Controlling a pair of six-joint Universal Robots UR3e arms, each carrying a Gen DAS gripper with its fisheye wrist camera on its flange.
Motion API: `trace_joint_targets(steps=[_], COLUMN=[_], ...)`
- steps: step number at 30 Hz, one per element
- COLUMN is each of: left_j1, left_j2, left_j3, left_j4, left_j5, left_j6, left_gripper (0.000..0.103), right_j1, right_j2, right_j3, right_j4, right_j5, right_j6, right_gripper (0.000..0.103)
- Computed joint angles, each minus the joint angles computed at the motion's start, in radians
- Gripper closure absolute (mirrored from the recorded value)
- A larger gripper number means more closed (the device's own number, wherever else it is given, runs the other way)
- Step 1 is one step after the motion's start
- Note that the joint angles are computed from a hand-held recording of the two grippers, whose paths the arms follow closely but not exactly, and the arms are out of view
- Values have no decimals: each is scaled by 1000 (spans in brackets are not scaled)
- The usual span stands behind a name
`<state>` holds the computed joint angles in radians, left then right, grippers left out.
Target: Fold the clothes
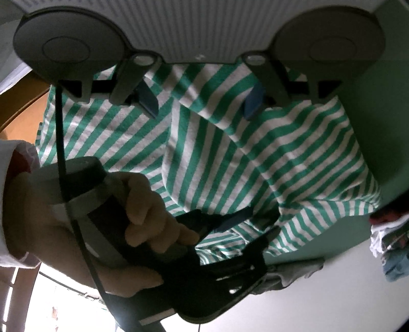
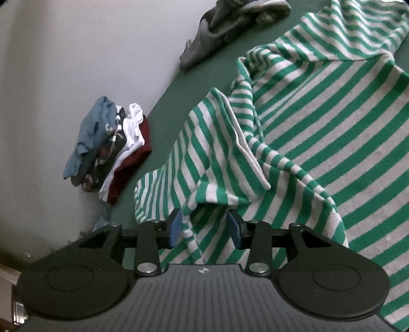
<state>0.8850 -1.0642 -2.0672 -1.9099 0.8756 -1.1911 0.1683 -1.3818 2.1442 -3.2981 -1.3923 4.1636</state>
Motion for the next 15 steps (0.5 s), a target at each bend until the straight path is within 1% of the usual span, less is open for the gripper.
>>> trace_joint_targets(steps=[1, 4, 5, 6, 7, 8, 9, 10, 11, 12, 13, 14, 15], left_j1=[1, -3, -5, -10, -16, -22, -37, -53, -84, -123, -163, -203, -250], left_j2=[-1, 6, 9, 9, 9, 9, -4, -19, -44, -78, -115, -154, -200], left_j3=[-2, -12, -17, -18, -20, -21, -14, -6, 1, 0, -2, -9, -21], left_j4=[4, 17, 23, 33, 45, 57, 82, 110, 168, 266, 376, 498, 650], left_j5=[-1, -4, -5, -9, -12, -16, -33, -51, -73, -100, -124, -146, -154], left_j6=[-3, -7, -7, -6, -5, -5, -10, -16, -52, -113, -179, -255, -356], left_gripper=[28, 28, 28, 28, 31, 36, 38, 37, 36, 36, 36, 35, 32], right_j1=[4, 20, 18, 16, 14, 28, 50, 71, 77, 75, 78, 84, 90], right_j2=[0, -3, 0, 2, 5, 4, 0, -2, 8, 13, 18, 27, 37], right_j3=[1, -9, -1, 7, 15, 3, -22, -48, -61, -66, -74, -87, -101], right_j4=[-7, 48, 36, 24, 13, 33, 81, 126, 128, 129, 142, 150, 158], right_j5=[-14, -107, -119, -130, -143, -189, -248, -307, -325, -325, -336, -346, -355], right_j6=[10, 86, 114, 142, 169, 162, 146, 130, 100, 60, 25, -18, -61], right_gripper=[57, 57, 59, 59, 60, 61, 61, 61, 61, 63, 70, 82, 87])
